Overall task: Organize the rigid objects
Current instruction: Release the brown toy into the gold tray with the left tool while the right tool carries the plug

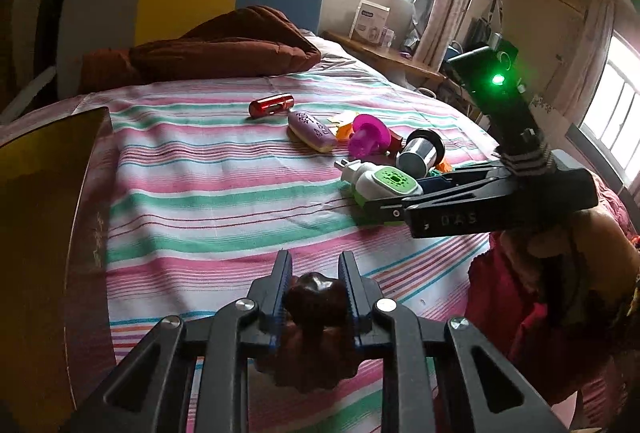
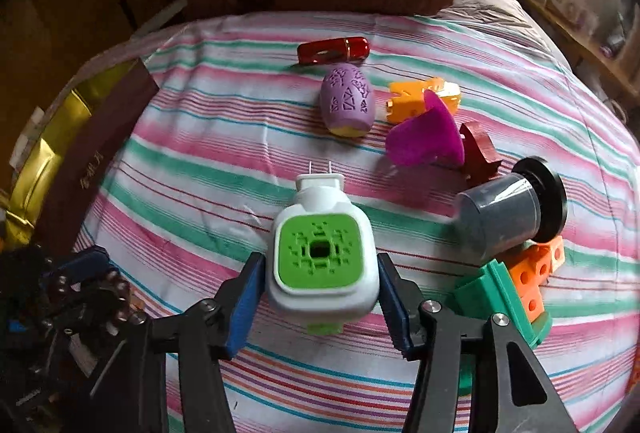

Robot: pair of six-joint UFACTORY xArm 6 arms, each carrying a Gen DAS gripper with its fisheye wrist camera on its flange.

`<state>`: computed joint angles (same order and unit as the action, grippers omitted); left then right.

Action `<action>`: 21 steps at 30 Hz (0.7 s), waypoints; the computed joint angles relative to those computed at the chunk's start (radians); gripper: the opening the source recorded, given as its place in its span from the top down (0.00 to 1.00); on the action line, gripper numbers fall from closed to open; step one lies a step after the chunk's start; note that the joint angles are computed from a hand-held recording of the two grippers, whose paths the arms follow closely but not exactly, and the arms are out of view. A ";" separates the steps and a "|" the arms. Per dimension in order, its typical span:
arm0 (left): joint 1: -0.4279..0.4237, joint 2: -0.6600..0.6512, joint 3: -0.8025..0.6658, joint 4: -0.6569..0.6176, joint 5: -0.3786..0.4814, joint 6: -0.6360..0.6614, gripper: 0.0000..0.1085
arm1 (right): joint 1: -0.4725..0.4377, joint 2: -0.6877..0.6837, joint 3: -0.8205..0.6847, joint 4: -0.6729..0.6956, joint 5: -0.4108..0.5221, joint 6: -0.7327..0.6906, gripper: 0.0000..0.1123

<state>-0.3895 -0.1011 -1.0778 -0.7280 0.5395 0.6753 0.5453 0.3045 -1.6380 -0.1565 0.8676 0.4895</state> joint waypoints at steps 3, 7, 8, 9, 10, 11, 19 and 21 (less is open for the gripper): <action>-0.007 -0.002 0.005 0.016 -0.008 0.001 0.79 | -0.008 0.002 0.000 0.004 0.008 0.007 0.48; -0.009 0.000 0.005 0.031 -0.008 0.001 0.77 | -0.020 -0.001 0.017 0.038 -0.011 0.012 0.44; -0.007 -0.002 0.005 0.029 -0.005 0.004 0.77 | -0.017 0.003 0.013 0.020 -0.003 0.015 0.53; -0.003 -0.004 0.004 0.020 0.004 0.011 0.77 | -0.013 0.003 0.015 0.004 -0.002 0.018 0.53; 0.008 -0.007 -0.003 -0.017 0.033 0.030 0.79 | -0.010 0.003 0.014 -0.007 -0.003 0.020 0.53; 0.021 -0.008 -0.011 -0.040 0.060 0.035 0.79 | -0.008 0.001 0.017 -0.009 -0.008 0.019 0.53; 0.111 -0.042 -0.043 -0.138 0.146 0.045 0.79 | -0.024 -0.025 0.056 0.064 -0.068 0.006 0.53; 0.138 -0.047 -0.054 -0.152 0.164 0.041 0.79 | -0.024 -0.030 0.063 0.059 -0.067 0.013 0.53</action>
